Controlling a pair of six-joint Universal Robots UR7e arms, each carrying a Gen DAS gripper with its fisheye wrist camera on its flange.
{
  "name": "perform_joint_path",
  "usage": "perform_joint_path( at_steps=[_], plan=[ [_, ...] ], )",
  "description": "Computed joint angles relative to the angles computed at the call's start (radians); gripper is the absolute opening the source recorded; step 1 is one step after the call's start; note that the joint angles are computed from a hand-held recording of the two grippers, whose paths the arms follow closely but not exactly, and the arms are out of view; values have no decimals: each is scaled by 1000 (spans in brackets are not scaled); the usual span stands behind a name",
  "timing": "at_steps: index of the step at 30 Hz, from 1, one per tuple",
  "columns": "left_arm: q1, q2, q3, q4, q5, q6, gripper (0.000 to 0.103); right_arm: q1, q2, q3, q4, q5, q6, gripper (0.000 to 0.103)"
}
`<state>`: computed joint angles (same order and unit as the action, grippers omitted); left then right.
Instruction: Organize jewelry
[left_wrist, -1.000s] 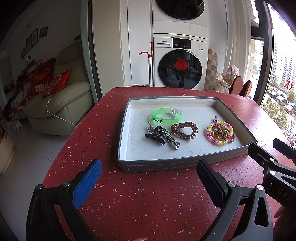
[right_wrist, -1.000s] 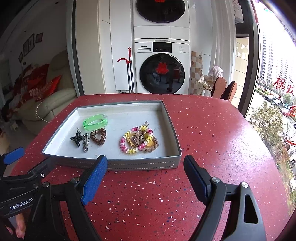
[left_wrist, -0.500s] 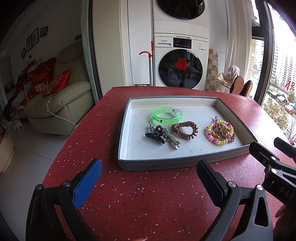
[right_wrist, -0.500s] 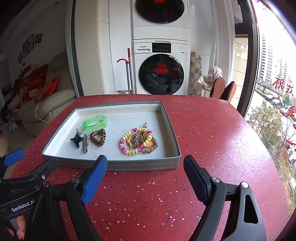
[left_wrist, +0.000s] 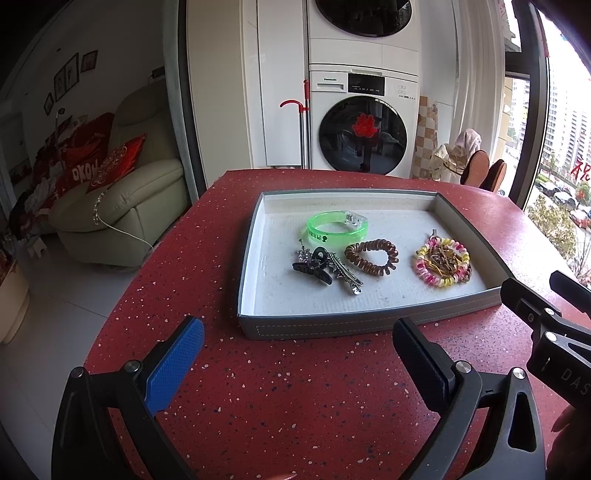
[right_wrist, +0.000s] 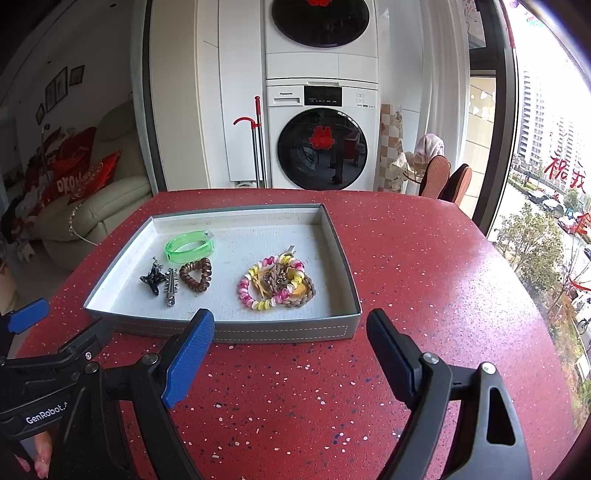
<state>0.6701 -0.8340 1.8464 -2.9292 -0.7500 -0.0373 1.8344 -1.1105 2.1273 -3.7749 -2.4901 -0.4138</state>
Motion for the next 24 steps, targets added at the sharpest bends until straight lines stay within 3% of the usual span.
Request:
perform_joint_path(
  at_steps=[24],
  plan=[
    [0, 2, -1, -2, 3, -2, 103, 5, 4, -9, 0, -2, -8, 87]
  ],
)
